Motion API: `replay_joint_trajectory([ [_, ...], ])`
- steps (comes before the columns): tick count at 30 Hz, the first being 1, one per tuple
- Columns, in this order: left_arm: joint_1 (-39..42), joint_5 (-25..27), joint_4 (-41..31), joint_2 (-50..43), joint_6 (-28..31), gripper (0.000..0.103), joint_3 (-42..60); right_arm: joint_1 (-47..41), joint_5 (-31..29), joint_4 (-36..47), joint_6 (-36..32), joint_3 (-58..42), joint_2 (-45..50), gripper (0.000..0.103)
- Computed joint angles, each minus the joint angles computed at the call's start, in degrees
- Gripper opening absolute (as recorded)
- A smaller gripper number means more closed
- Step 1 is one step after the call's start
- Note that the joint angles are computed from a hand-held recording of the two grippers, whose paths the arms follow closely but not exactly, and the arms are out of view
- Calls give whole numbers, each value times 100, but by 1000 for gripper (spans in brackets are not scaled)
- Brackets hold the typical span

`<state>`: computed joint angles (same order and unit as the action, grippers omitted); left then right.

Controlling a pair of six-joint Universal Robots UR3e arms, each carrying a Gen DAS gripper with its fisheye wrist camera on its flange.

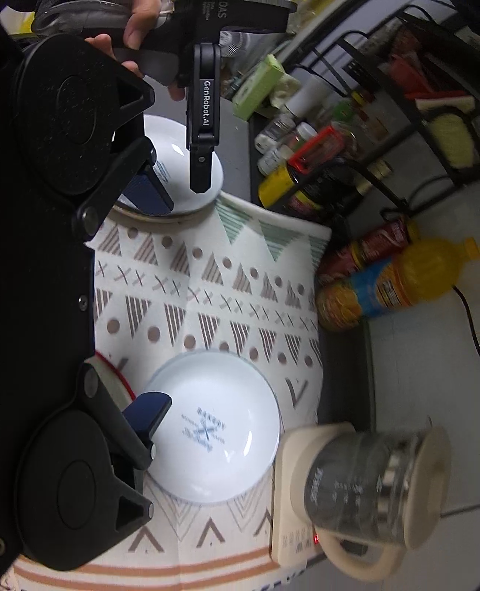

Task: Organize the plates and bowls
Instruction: 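Move both grippers toward the white 'BAKERY' plate, then close both grippers on the rim of the 'BAKERY' plate and lift it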

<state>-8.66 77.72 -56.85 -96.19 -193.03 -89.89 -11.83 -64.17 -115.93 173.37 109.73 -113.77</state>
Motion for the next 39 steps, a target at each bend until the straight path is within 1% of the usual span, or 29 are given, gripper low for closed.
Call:
replay_joint_trajectory([
  [4,-212,-43,-53,-382,-80,88,438,-353,31,164,-118,66,-204,103],
  [8,-436,-14,-87,-793,-168,88,918,-856,248,372,-335,194,-488,103],
  [11,-570,-54,-99,-1088,-185,88,1238,-1156,274,435,-429,267,-590,103],
  [19,-872,-181,11,-1862,-478,88,1971,-2029,348,604,-691,411,-608,102],
  [22,-924,-325,98,-2133,-593,86,2147,-2284,353,573,-771,459,-447,96],
  [24,-938,-470,202,-2302,-685,85,2220,-2366,306,495,-723,441,-213,88],
  [26,-973,-535,241,-2509,-805,84,2372,-2356,204,348,-611,396,90,79],
  [27,-995,-544,268,-2604,-870,82,2438,-2346,162,271,-578,365,265,77],
  [28,-1016,-541,258,-2692,-930,81,2518,-2359,174,213,-558,351,405,70],
  [29,-1028,-566,257,-2791,-976,77,2598,-2377,206,184,-534,319,558,66],
  [31,-1030,-645,312,-2944,-1096,71,2672,-2366,247,136,-515,232,841,62],
  [33,-1027,-723,275,-3131,-1182,61,2829,-2274,154,0,-497,148,1134,57],
  [37,-1068,-717,269,-3414,-1343,54,3008,-2223,127,-50,-325,-99,1752,46],
  [39,-1054,-783,259,-3545,-1439,48,3057,-2158,61,-85,-268,-226,2040,45],
])
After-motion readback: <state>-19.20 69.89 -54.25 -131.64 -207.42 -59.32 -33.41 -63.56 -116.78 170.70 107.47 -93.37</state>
